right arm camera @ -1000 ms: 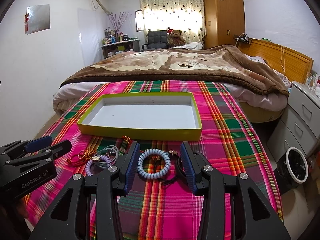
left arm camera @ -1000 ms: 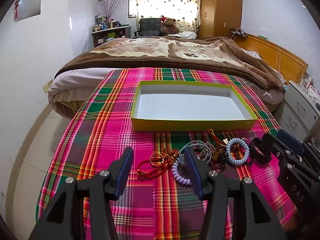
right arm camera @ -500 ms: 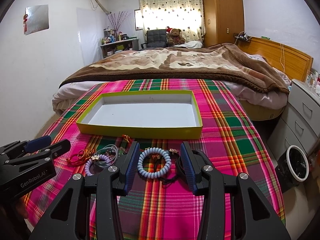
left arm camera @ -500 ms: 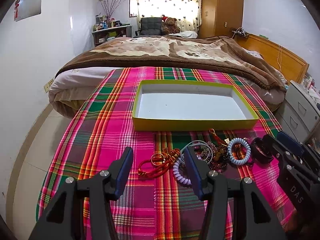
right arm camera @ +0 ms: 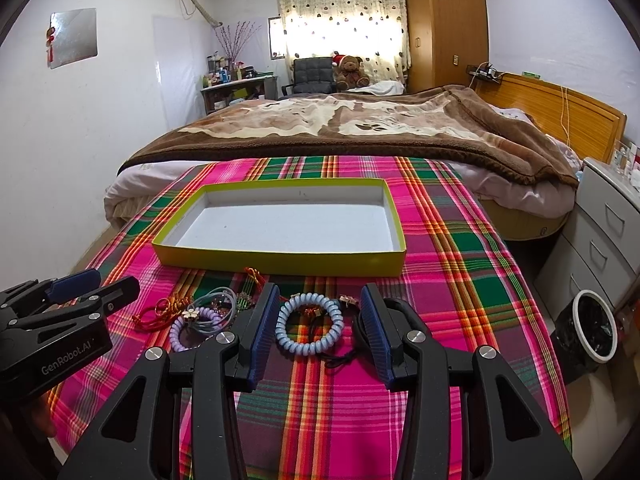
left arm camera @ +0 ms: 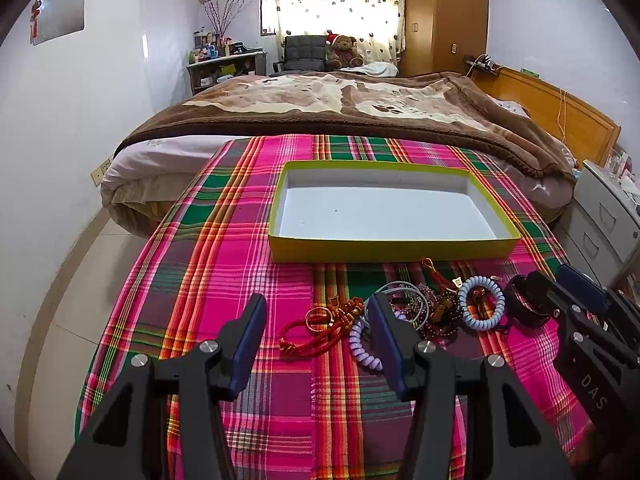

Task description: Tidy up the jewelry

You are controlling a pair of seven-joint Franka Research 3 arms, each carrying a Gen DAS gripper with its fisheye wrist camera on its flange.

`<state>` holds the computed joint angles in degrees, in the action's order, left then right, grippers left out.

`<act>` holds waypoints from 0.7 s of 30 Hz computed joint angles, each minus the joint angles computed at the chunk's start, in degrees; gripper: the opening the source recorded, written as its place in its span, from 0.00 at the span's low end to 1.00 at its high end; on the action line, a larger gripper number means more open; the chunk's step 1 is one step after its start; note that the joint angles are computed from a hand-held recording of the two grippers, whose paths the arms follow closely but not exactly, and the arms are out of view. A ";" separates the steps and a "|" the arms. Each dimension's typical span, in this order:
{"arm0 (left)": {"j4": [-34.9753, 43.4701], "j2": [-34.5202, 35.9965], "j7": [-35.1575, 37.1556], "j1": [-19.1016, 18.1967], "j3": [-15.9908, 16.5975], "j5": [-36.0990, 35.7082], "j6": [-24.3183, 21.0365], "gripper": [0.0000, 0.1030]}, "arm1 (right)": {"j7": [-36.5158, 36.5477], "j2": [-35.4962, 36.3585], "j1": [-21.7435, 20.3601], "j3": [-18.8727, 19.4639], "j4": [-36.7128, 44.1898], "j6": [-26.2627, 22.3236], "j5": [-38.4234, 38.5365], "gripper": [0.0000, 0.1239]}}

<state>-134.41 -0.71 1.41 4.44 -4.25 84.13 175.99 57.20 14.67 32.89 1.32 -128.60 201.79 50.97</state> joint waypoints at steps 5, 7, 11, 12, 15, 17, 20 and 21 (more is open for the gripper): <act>-0.02 -0.02 0.25 -0.05 0.01 -0.29 -0.02 0.53 | 0.47 -0.10 -0.23 0.17 -0.21 -0.02 -0.41 0.35; 0.02 0.03 0.38 -0.05 -0.01 -0.37 -0.04 0.53 | 1.05 -0.05 -0.56 0.45 -0.33 0.16 -1.05 0.35; 0.09 0.20 0.83 -0.06 0.03 -0.77 -0.07 0.53 | 1.04 0.00 -0.39 0.29 -0.27 0.06 -0.95 0.35; 0.04 0.16 0.78 -0.07 0.03 -0.79 -0.06 0.53 | 0.44 -0.03 0.11 -0.16 -0.12 -0.07 -0.27 0.35; 0.00 0.16 0.93 -0.09 0.03 -1.01 -0.08 0.53 | 0.66 -0.19 -0.18 0.05 -0.34 -0.06 -0.58 0.35; 0.04 0.16 0.79 -0.10 0.03 -0.72 -0.15 0.53 | 0.83 -0.11 -0.25 0.14 -0.34 0.06 -0.71 0.35; 0.07 0.26 0.51 -0.05 0.09 -0.44 -0.06 0.53 | 0.51 -0.13 -0.02 -0.09 -0.25 -0.15 -0.35 0.35; 0.08 0.28 0.54 -0.04 0.11 -0.48 0.03 0.53 | 0.51 -0.10 -0.08 -0.14 -0.18 -0.28 -0.35 0.35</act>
<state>-134.33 -0.42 1.95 4.40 -4.14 83.65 176.02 57.71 14.57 32.81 1.18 -128.79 201.52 50.62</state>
